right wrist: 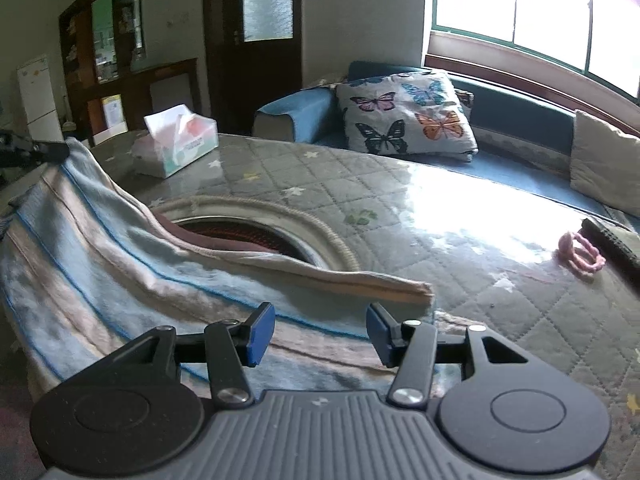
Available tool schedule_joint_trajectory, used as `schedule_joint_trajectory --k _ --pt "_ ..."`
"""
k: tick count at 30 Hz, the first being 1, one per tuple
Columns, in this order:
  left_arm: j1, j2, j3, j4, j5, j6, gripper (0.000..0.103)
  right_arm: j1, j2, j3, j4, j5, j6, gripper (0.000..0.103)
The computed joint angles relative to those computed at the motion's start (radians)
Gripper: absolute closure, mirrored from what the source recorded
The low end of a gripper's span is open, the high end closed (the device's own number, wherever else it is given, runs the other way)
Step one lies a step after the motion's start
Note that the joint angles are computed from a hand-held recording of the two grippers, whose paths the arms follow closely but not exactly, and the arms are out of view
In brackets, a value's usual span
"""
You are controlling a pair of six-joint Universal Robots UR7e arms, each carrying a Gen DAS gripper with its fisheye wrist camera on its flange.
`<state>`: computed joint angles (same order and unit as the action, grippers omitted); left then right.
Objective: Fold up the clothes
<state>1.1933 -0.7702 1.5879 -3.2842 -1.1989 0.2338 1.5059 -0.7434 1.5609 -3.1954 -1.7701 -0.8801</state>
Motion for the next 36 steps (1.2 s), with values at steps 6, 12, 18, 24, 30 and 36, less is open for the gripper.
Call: schedule_joint_trajectory --k 6,12,18,24,30,36 --pt "0.021 0.062 -0.081 0.126 0.157 -0.006 0.095 -0.012 0.017 -0.033 -0.016 -0.036 0.056 0.052" --pt "0.026 0.054 -0.063 0.12 0.155 0.003 0.095 -0.029 0.032 -0.084 -0.033 -0.065 0.128 0.056" --pt "0.02 0.067 -0.071 0.108 0.167 0.024 0.095 -0.043 0.052 -0.135 0.018 -0.046 0.168 0.066" --pt "0.013 0.059 -0.058 0.08 0.16 0.046 0.095 -0.042 0.062 -0.133 -0.012 -0.033 0.164 0.098" --pt "0.011 0.057 -0.054 0.038 0.13 0.083 0.095 -0.024 0.03 -0.054 -0.168 -0.016 0.13 0.098" --pt "0.017 0.103 -0.102 0.094 0.202 0.091 0.089 -0.027 0.064 -0.114 -0.11 -0.124 0.165 0.095"
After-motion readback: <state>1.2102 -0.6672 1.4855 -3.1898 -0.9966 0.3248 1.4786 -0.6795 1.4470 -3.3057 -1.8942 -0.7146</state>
